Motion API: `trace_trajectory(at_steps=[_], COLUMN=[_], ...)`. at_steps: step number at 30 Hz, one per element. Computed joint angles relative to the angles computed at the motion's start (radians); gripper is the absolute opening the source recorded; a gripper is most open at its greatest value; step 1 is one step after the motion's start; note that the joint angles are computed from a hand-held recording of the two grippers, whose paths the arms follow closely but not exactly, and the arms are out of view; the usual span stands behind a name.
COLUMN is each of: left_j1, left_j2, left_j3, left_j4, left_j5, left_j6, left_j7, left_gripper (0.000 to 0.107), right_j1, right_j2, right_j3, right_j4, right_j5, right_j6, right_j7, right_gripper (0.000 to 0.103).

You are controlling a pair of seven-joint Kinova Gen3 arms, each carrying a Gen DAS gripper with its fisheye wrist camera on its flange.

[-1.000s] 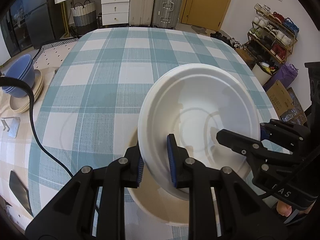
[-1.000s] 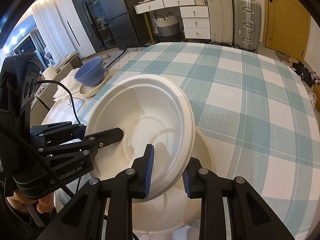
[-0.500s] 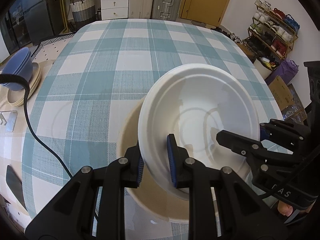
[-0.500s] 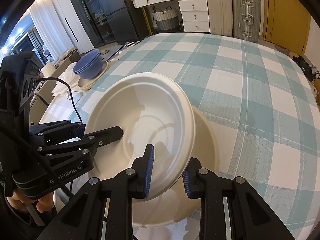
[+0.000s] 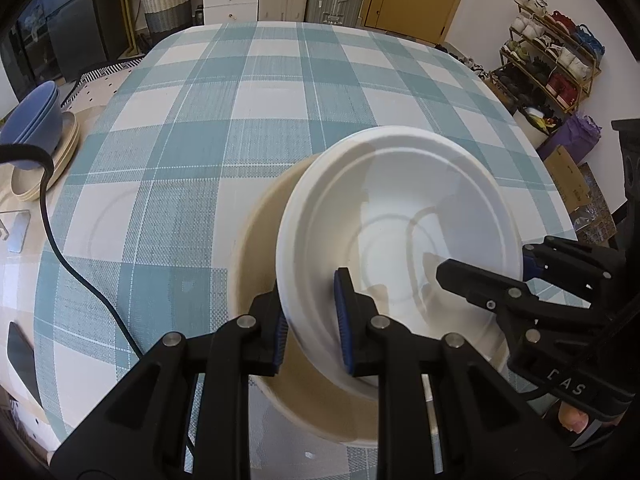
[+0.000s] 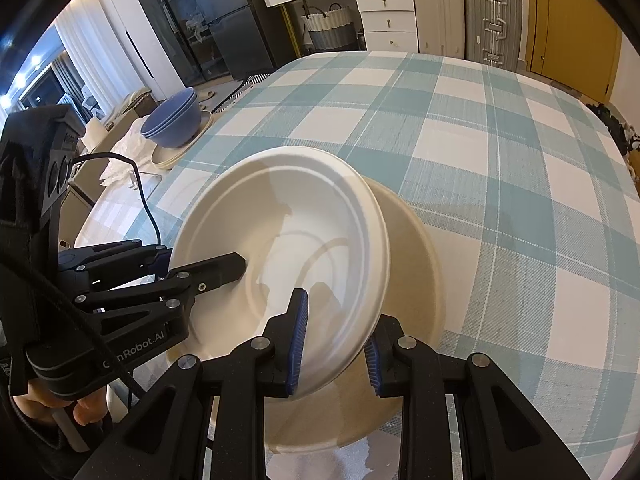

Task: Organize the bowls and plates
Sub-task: 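Lift the white bowl stack with both grippers and carry it over the cream plate, then lower the white bowls onto the cream plate and open both grippers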

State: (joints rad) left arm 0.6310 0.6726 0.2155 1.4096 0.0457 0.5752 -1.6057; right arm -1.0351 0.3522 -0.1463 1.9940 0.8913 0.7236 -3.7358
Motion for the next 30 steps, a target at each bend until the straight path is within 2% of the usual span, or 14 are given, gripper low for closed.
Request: trace_trajectory(at_steps=[11, 22, 27, 30], left_j1=[0.001, 0.0, -0.017, -0.014], left_j2=[0.008, 0.005, -0.009, -0.027], left_j3=[0.0, -0.003, 0.018, 0.018], left_j4=[0.0, 0.001, 0.021, 0.041], left_j5=[0.001, 0.004, 0.016, 0.017], left_j6=[0.007, 0.008, -0.009, -0.03], left_j7=[-0.003, 0.006, -0.018, -0.025], left_gripper=[0.018, 0.019, 0.033, 0.048], right_j1=[0.007, -0.019, -0.025, -0.033], right_j2=[0.008, -0.011, -0.026, -0.035], right_j3=[0.001, -0.007, -0.025, -0.037], right_j4=[-0.007, 0.01, 0.023, 0.029], right_j5=[-0.029, -0.016, 0.008, 0.022], right_j6=[-0.006, 0.053, 0.076, 0.097], right_j7=[0.025, -0.038, -0.081, -0.105], right_gripper=[0.028, 0.043, 0.044, 0.046])
